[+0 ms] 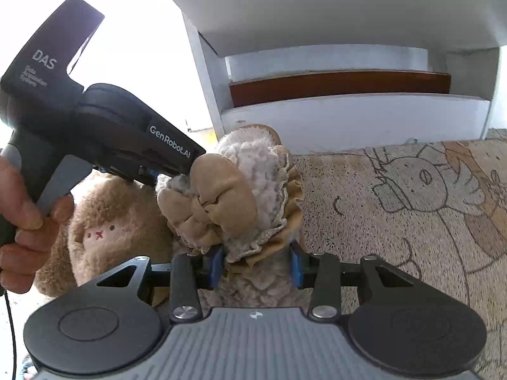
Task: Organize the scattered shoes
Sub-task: 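Lower both slippers beside the tan pairs and open both grippers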
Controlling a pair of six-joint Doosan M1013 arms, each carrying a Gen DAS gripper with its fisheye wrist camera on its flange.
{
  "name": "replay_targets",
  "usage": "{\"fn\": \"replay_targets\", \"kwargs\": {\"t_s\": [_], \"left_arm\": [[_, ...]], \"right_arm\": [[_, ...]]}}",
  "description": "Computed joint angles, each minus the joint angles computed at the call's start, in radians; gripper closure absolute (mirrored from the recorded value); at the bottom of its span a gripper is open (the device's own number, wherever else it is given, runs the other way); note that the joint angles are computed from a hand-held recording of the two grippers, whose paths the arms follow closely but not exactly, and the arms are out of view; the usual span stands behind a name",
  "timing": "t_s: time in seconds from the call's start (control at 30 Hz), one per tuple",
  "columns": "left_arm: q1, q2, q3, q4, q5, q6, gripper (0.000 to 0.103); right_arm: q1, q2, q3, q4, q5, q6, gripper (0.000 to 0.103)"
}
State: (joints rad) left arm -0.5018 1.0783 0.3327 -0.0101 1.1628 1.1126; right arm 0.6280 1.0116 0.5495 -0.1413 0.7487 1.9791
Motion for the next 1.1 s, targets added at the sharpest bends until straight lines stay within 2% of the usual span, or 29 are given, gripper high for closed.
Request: {"fn": "replay_targets", "kwargs": {"t_s": [0.13,0.27,0.37,0.4,0.43,0.47,0.53,0.57,0.6,0.8,0.93,1.03,1.07,1.1], "left_arm": [[-0.004,0.009,-0.009,0.026,0.008,-0.013,0.079],[-0.009,0.005,-0.001,0.041,-0.001,-0.005,0.077],[-0.009,0.006,0.000,0.052,-0.001,-0.001,0.076],[-0.009,0.005,0.001,0.056,-0.001,0.002,0.072],[-0.009,0.006,-0.001,0.061,0.000,0.005,0.067],[-0.011,0.009,-0.007,0.074,-0.001,0.007,0.058],[-0.016,0.007,-0.009,0.113,-0.012,-0.004,0.034],[-0.017,0.006,-0.009,0.123,-0.014,-0.010,0.012],[-0.018,-0.002,0.005,0.140,-0.029,-0.017,0.004],[-0.026,-0.037,0.060,0.172,-0.058,-0.034,0.001],[-0.033,-0.066,0.106,0.197,-0.096,-0.043,0.000],[-0.039,-0.091,0.144,0.210,-0.130,-0.049,0.000],[-0.041,-0.102,0.160,0.209,-0.142,-0.047,0.000],[-0.046,-0.118,0.181,0.206,-0.161,-0.040,0.000]], "right_arm": [[-0.005,0.033,-0.058,0.024,0.045,-0.020,0.059],[-0.007,0.014,-0.014,0.032,0.015,0.010,0.057],[-0.009,0.024,-0.033,0.035,0.033,0.019,0.052],[-0.008,0.026,-0.036,0.028,0.038,0.026,0.049],[-0.005,0.028,-0.040,0.010,0.044,0.044,0.047],[-0.004,0.023,-0.027,-0.002,0.035,0.063,0.047],[-0.003,0.005,0.012,-0.021,-0.003,0.106,0.046],[-0.003,-0.002,0.026,-0.027,-0.016,0.122,0.046],[-0.003,-0.009,0.040,-0.034,-0.028,0.141,0.044],[0.003,-0.047,0.104,-0.084,-0.060,0.206,0.040],[0.007,-0.085,0.170,-0.142,-0.096,0.289,0.027],[0.010,-0.113,0.213,-0.191,-0.108,0.352,0.024],[0.012,-0.123,0.229,-0.213,-0.107,0.378,0.021],[0.014,-0.136,0.248,-0.238,-0.109,0.408,0.014]]}}
